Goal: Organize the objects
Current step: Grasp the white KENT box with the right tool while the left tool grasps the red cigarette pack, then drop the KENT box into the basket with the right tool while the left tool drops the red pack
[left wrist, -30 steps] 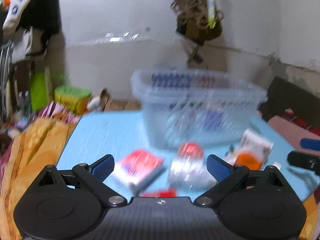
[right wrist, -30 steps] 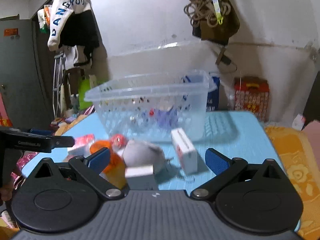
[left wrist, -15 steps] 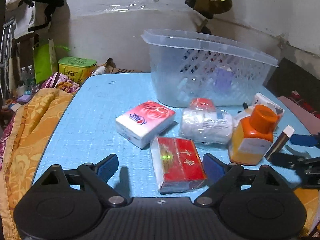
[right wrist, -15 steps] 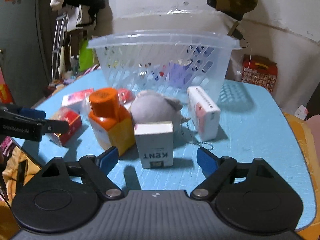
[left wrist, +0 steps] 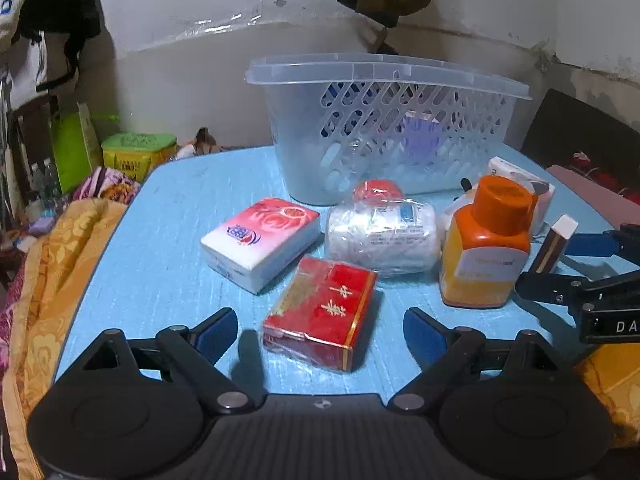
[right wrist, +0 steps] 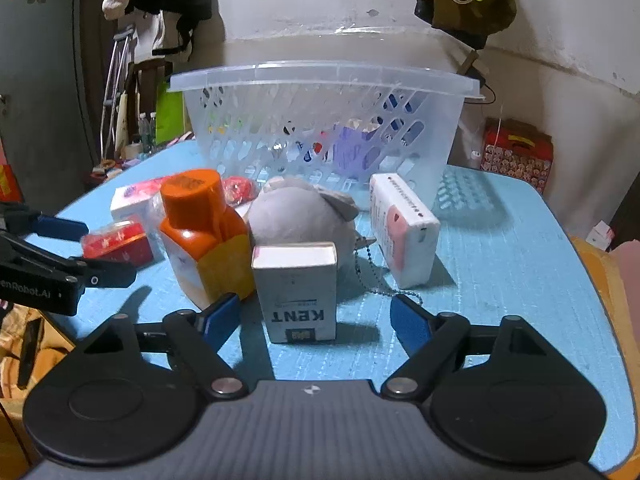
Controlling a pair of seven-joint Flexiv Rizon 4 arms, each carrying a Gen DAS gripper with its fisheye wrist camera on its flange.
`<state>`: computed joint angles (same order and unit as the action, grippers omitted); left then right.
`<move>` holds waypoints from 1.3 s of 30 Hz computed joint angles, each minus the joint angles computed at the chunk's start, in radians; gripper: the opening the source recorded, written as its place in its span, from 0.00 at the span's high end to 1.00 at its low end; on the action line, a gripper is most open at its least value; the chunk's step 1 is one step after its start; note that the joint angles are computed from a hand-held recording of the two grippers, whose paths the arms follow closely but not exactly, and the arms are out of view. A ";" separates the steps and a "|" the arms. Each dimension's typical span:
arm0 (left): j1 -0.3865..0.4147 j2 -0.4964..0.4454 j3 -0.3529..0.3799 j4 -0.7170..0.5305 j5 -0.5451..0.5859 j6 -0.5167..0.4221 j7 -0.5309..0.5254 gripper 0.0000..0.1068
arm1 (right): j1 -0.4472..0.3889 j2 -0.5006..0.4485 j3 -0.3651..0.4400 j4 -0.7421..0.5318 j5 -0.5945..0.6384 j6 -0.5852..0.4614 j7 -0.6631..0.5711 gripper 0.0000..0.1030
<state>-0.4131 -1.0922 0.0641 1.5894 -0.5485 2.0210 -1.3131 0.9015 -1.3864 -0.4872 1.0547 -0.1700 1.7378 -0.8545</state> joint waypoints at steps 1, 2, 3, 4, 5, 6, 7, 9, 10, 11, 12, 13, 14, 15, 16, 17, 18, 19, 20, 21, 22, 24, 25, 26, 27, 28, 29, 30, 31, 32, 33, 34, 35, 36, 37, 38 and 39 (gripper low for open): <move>0.005 -0.004 -0.005 -0.004 0.010 0.001 0.002 0.14 | -0.005 -0.002 0.007 -0.007 -0.008 -0.010 -0.004 0.23; 0.013 -0.008 -0.014 -0.008 0.028 0.004 0.006 0.14 | -0.008 -0.005 0.011 -0.009 -0.012 -0.010 -0.005 0.23; 0.015 -0.013 -0.014 -0.014 0.039 0.005 0.012 0.14 | -0.006 -0.009 0.004 -0.007 -0.006 0.008 -0.002 0.25; 0.012 -0.016 -0.010 -0.018 0.044 0.004 0.020 0.14 | -0.008 -0.011 0.004 -0.009 -0.002 0.012 -0.003 0.27; 0.004 -0.022 -0.002 -0.024 0.044 0.005 0.028 0.14 | -0.011 -0.013 0.007 -0.013 0.001 0.015 -0.005 0.29; 0.001 -0.026 0.000 -0.029 0.045 0.009 0.033 0.14 | -0.010 -0.016 0.004 -0.015 0.006 0.019 -0.006 0.32; 0.001 -0.029 -0.002 -0.031 0.048 0.018 0.036 0.17 | -0.009 -0.018 0.003 -0.017 0.010 0.023 -0.010 0.36; 0.011 -0.031 -0.016 -0.029 0.058 0.031 0.039 0.21 | -0.015 -0.017 0.016 -0.016 0.008 0.041 -0.029 0.47; 0.016 -0.030 -0.024 -0.027 0.064 0.036 0.040 0.24 | -0.014 -0.017 0.015 -0.013 0.012 0.047 -0.040 0.60; 0.017 -0.030 -0.026 -0.025 0.066 0.042 0.043 0.32 | -0.011 -0.015 0.013 -0.008 0.017 0.050 -0.051 0.61; 0.003 -0.031 -0.013 -0.024 0.050 0.047 0.049 0.38 | -0.002 -0.013 0.002 -0.002 0.027 0.047 -0.057 0.61; -0.019 -0.031 0.009 -0.023 0.019 0.049 0.058 0.48 | 0.005 -0.011 -0.006 0.004 0.034 0.046 -0.064 0.61; -0.021 -0.029 0.009 -0.020 0.008 0.052 0.061 0.48 | 0.013 -0.010 -0.016 0.013 0.043 0.053 -0.070 0.61; -0.002 -0.023 -0.013 -0.013 0.022 0.056 0.058 0.48 | 0.026 -0.011 -0.037 0.022 0.062 0.064 -0.072 0.61; 0.013 -0.020 -0.031 -0.009 0.036 0.061 0.055 0.49 | 0.039 -0.009 -0.055 0.037 0.084 0.078 -0.076 0.61; 0.020 -0.018 -0.039 -0.003 0.045 0.072 0.053 0.49 | 0.045 -0.004 -0.060 0.047 0.099 0.088 -0.085 0.61; 0.021 -0.016 -0.040 0.001 0.047 0.084 0.052 0.49 | 0.053 0.001 -0.067 0.061 0.117 0.100 -0.095 0.61; 0.026 -0.012 -0.046 0.006 0.053 0.097 0.051 0.49 | 0.061 0.007 -0.073 0.075 0.137 0.111 -0.105 0.61; 0.037 -0.008 -0.058 0.014 0.067 0.111 0.046 0.49 | 0.069 0.014 -0.077 0.087 0.158 0.120 -0.115 0.61; 0.044 -0.004 -0.068 0.020 0.077 0.123 0.044 0.49 | 0.075 0.019 -0.079 0.095 0.177 0.127 -0.125 0.61; 0.049 0.000 -0.074 0.027 0.086 0.137 0.041 0.49 | 0.082 0.024 -0.084 0.104 0.198 0.137 -0.135 0.61; 0.051 0.008 -0.081 0.042 0.096 0.162 0.042 0.49 | 0.095 0.029 -0.095 0.113 0.239 0.151 -0.154 0.61; 0.052 0.011 -0.084 0.049 0.100 0.174 0.044 0.49 | 0.105 0.031 -0.105 0.120 0.261 0.158 -0.165 0.61; 0.052 0.015 -0.086 0.057 0.105 0.189 0.045 0.49 | 0.114 0.032 -0.116 0.124 0.281 0.160 -0.176 0.61; 0.051 0.017 -0.087 0.062 0.106 0.203 0.047 0.49 | 0.121 0.035 -0.119 0.131 0.297 0.167 -0.188 0.61; 0.051 0.018 -0.090 0.067 0.105 0.218 0.048 0.49 | 0.128 0.037 -0.125 0.137 0.315 0.173 -0.199 0.61; 0.056 0.022 -0.097 0.076 0.111 0.236 0.045 0.49 | 0.141 0.038 -0.138 0.146 0.337 0.177 -0.209 0.61; 0.063 0.026 -0.106 0.084 0.120 0.253 0.039 0.49 | 0.147 0.040 -0.139 0.151 0.352 0.184 -0.220 0.61; 0.068 0.029 -0.112 0.091 0.126 0.269 0.035 0.49 | 0.144 0.048 -0.128 0.157 0.359 0.193 -0.232 0.61; 0.069 0.030 -0.115 0.094 0.129 0.286 0.034 0.49 | 0.138 0.056 -0.111 0.161 0.365 0.207 -0.245 0.61; 0.063 0.029 -0.111 0.096 0.123 0.303 0.040 0.49 | 0.132 0.063 -0.095 0.165 0.371 0.221 -0.259 0.61; 0.052 0.028 -0.106 0.096 0.113 0.321 0.051 0.49 | 0.128 0.068 -0.084 0.169 0.381 0.234 -0.271 0.61; 0.048 0.026 -0.106 0.094 0.108 0.336 0.060 0.49 | 0.124 0.073 -0.073 0.172 0.390 0.248 -0.283 0.61; 0.046 0.026 -0.109 0.093 0.106 0.350 0.067 0.49 | 0.118 0.079 -0.060 0.175 0.396 0.258 -0.295 0.61; 0.048 0.026 -0.114 0.093 0.108 0.362 0.072 0.49 | 0.112 0.085 -0.046 0.177 0.402 0.268 -0.306 0.61; 0.051 0.027 -0.121 0.091 0.113 0.375 0.073 0.49 | 0.108 0.090 -0.037 0.180 0.413 0.276 -0.318 0.61; 0.059 0.028 -0.131 0.091 0.124 0.387 0.070 0.49 | 0.109 0.092 -0.037 0.182 0.426 0.279 -0.331 0.61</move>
<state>-0.3545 -1.0640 -0.0667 1.6801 -0.4245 2.4078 -1.2430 1.0103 -1.2941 -0.5238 1.2365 0.2556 2.0166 -1.1853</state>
